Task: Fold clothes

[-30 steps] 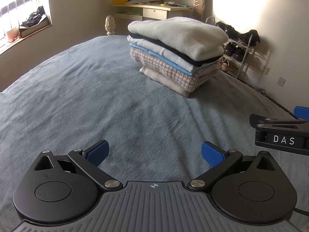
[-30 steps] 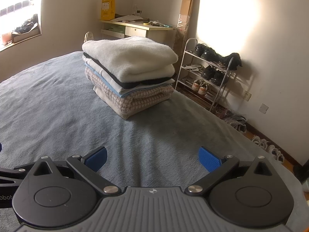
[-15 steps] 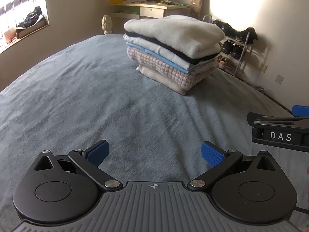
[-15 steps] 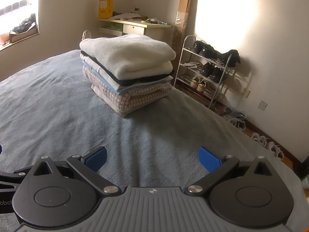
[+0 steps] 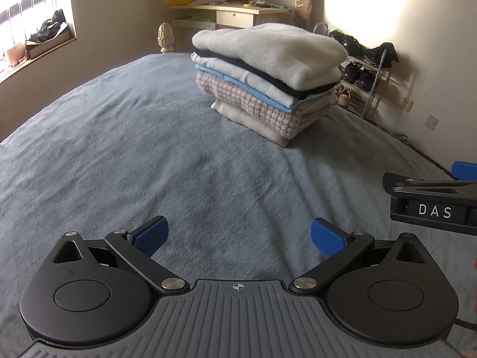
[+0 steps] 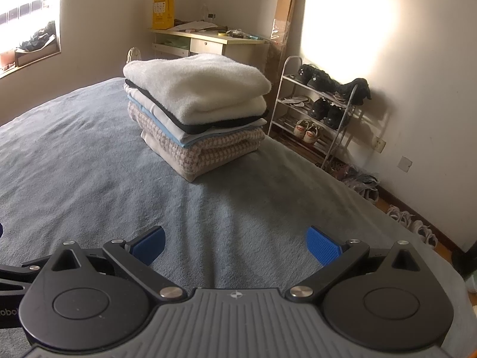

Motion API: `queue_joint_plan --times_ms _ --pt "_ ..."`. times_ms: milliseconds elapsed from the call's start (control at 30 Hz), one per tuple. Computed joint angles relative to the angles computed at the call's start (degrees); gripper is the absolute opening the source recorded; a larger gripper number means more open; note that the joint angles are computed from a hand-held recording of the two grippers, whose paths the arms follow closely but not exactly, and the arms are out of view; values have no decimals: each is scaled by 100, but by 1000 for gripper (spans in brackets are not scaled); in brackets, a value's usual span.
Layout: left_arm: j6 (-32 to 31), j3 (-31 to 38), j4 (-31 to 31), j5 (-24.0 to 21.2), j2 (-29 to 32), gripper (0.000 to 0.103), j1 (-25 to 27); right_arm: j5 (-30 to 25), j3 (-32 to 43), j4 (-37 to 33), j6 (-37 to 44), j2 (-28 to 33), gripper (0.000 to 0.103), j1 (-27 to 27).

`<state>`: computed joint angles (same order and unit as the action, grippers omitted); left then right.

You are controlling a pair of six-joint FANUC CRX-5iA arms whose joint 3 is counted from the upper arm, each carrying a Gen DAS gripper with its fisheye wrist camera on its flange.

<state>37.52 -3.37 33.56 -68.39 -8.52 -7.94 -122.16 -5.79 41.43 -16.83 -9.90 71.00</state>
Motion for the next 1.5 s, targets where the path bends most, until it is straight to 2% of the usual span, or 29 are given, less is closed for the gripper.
queue_joint_plan --times_ms 1500 --pt "108 107 -130 -91 34 103 -4 -6 19 -40 -48 -6 103 41"
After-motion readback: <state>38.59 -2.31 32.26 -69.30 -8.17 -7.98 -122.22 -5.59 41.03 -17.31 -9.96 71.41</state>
